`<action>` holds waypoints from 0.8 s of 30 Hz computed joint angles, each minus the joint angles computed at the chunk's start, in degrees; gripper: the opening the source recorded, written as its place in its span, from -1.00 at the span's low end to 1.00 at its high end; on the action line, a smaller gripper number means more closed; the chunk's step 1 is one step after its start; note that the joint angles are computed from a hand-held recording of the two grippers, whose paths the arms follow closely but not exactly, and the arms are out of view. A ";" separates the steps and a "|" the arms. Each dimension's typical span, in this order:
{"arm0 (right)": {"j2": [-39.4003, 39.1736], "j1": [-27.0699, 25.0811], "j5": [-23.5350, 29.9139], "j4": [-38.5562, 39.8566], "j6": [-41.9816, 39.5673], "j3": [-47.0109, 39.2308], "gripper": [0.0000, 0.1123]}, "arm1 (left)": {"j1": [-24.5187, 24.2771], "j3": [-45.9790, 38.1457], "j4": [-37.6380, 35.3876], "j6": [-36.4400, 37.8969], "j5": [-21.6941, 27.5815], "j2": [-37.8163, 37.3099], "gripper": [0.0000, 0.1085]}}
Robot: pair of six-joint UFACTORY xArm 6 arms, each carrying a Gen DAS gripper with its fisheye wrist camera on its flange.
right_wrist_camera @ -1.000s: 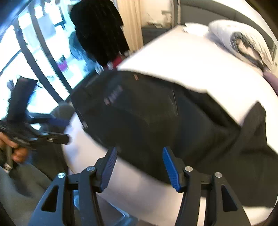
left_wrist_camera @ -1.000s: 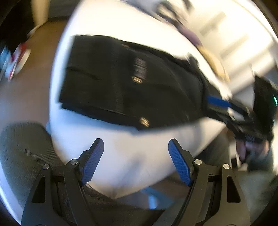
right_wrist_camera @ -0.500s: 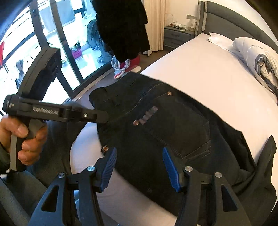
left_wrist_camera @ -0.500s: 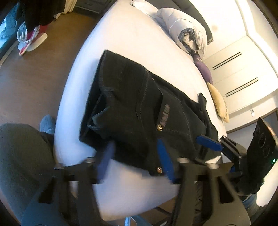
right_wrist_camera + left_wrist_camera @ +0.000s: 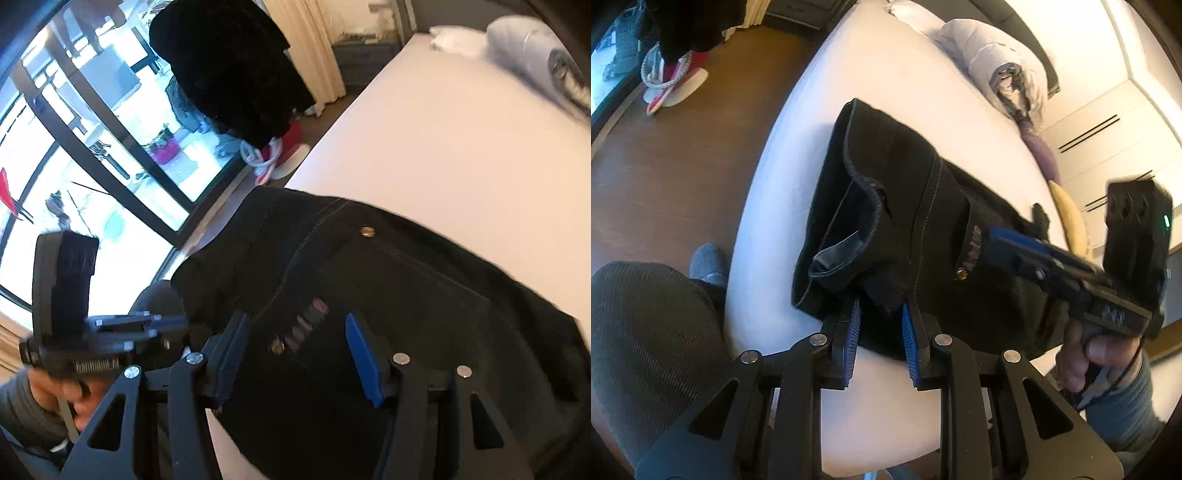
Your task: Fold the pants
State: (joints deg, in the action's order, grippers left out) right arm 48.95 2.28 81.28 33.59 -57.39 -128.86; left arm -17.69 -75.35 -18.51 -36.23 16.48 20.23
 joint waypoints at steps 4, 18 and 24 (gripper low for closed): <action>5.23 2.82 -6.14 -6.59 2.47 -4.30 -0.35 | -0.12 -0.47 6.41 -6.05 1.60 0.33 -0.62; 7.42 5.85 -22.74 -8.38 5.40 -3.52 -1.00 | -2.84 -0.10 39.37 -30.90 20.39 -8.18 -0.52; -0.03 1.82 -20.22 -1.87 6.64 3.58 -0.21 | -4.23 -7.02 43.97 -27.72 14.88 -4.51 -0.52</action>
State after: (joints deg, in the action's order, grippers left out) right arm 48.92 4.09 61.06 31.72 -50.75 -125.28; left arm -21.93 -82.37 25.46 -63.95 31.36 15.72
